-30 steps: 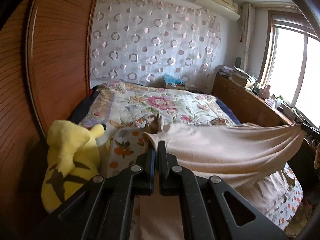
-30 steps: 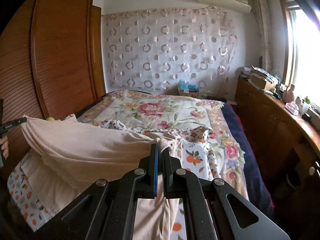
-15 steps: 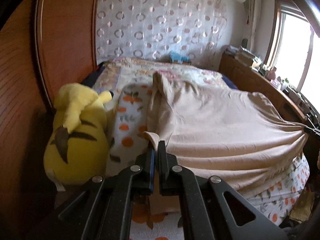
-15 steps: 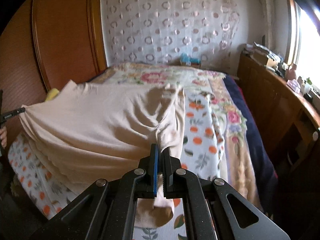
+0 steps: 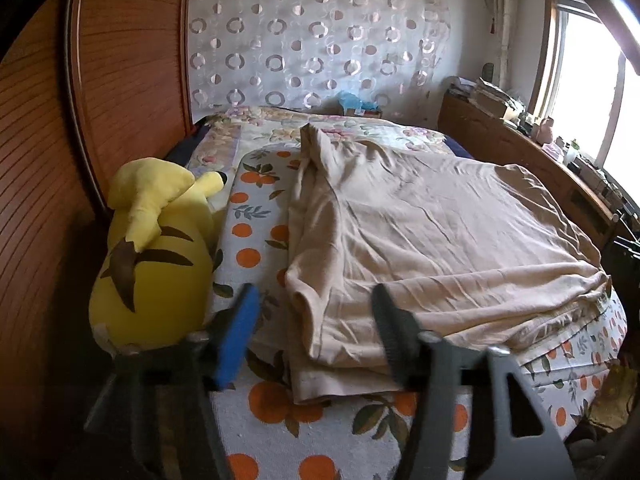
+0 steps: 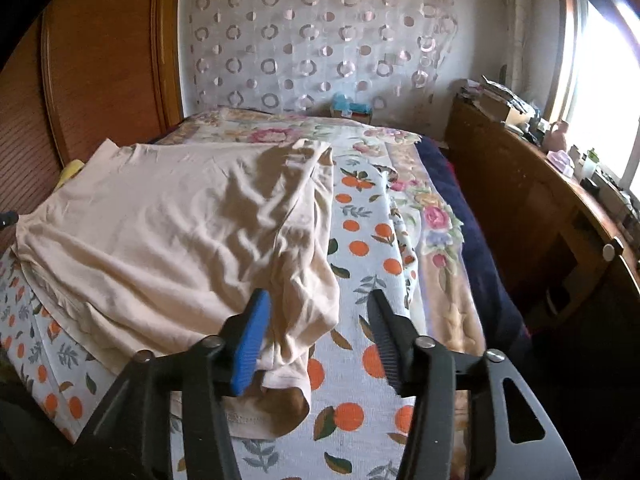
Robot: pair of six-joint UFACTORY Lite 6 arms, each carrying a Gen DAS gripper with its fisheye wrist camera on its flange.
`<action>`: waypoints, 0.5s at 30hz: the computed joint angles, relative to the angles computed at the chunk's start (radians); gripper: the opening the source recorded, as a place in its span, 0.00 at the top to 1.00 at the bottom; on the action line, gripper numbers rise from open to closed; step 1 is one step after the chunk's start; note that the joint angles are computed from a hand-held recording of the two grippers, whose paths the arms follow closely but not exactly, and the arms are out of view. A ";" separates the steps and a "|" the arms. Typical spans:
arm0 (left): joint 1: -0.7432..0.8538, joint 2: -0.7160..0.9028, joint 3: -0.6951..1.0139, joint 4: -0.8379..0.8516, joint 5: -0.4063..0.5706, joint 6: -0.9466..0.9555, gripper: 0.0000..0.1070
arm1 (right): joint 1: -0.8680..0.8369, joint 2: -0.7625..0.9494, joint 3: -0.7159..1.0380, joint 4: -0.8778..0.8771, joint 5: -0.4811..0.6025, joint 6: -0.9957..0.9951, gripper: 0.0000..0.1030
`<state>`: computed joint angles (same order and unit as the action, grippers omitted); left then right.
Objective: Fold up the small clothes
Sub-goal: 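Lay the folded hem down and open both tools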
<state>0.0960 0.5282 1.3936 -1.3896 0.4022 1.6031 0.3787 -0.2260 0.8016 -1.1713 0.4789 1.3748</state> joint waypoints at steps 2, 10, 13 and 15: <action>-0.009 -0.010 -0.018 -0.030 -0.012 0.022 0.37 | 0.009 0.016 -0.006 -0.050 -0.020 0.058 0.44; -0.042 -0.013 -0.042 -0.048 -0.095 0.034 0.36 | 0.027 0.265 0.100 -0.238 -0.150 0.249 0.44; -0.045 -0.011 -0.048 -0.034 -0.109 0.024 0.36 | 0.037 0.353 0.158 -0.239 -0.169 0.232 0.45; -0.045 -0.007 -0.048 -0.019 -0.112 0.011 0.36 | 0.037 0.399 0.192 -0.225 -0.179 0.208 0.45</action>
